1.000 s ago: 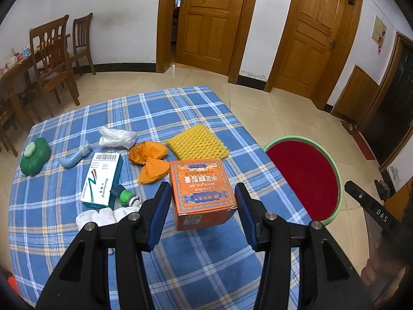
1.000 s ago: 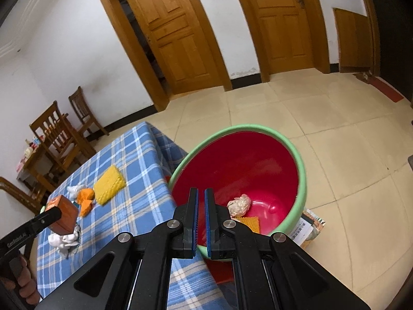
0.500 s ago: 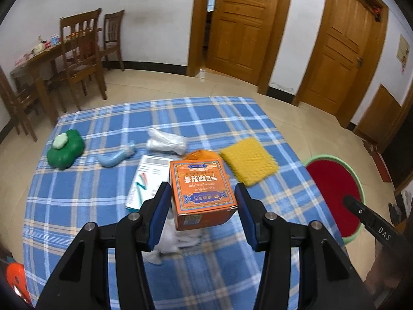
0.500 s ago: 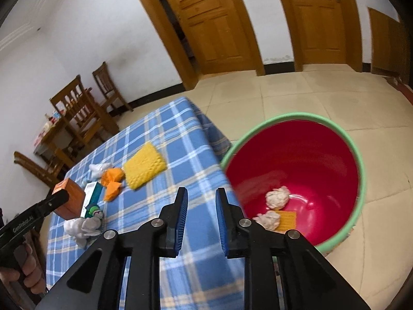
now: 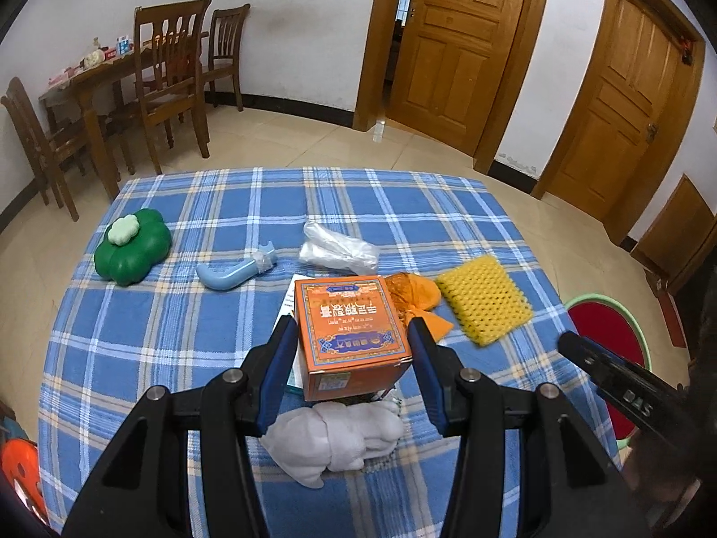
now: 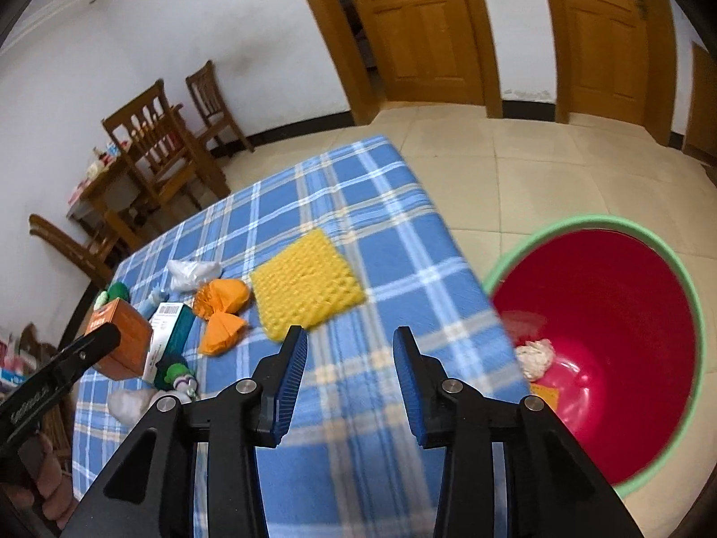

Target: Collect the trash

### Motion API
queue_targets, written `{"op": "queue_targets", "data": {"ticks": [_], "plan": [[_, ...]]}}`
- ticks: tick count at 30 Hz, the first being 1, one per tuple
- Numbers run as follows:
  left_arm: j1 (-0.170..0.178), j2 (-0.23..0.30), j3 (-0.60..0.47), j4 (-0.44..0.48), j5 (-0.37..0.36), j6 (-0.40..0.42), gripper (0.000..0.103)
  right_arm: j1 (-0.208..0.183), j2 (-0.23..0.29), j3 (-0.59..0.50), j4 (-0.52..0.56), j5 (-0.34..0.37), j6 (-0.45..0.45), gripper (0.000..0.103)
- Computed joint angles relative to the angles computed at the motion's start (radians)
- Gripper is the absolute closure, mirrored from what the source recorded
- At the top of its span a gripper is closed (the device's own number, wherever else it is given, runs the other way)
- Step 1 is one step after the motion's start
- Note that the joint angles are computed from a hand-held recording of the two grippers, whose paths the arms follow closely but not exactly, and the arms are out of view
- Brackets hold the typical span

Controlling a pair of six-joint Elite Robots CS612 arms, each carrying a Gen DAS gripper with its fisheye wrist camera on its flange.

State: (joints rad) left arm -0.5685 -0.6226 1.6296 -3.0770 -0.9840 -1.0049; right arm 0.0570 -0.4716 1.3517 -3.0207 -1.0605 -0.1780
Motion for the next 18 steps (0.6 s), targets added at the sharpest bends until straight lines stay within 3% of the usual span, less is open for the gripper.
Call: {"op": "queue_targets", "data": {"ticks": [15, 17, 18], "plan": [[0.012, 0.013, -0.031, 0.05, -0.012, -0.062, 0.052, 0.039, 0.065, -0.136, 0.144, -0.035, -0.093, 0.062], [0.012, 0.014, -0.037, 0.063, -0.012, -0.067, 0.052, 0.04, 0.069, -0.14, 0.141, -0.038, -0.109, 0.063], [0.012, 0.015, -0.039, 0.068, -0.012, -0.069, 0.052, 0.042, 0.069, -0.139, 0.135, -0.042, -0.113, 0.069]]}}
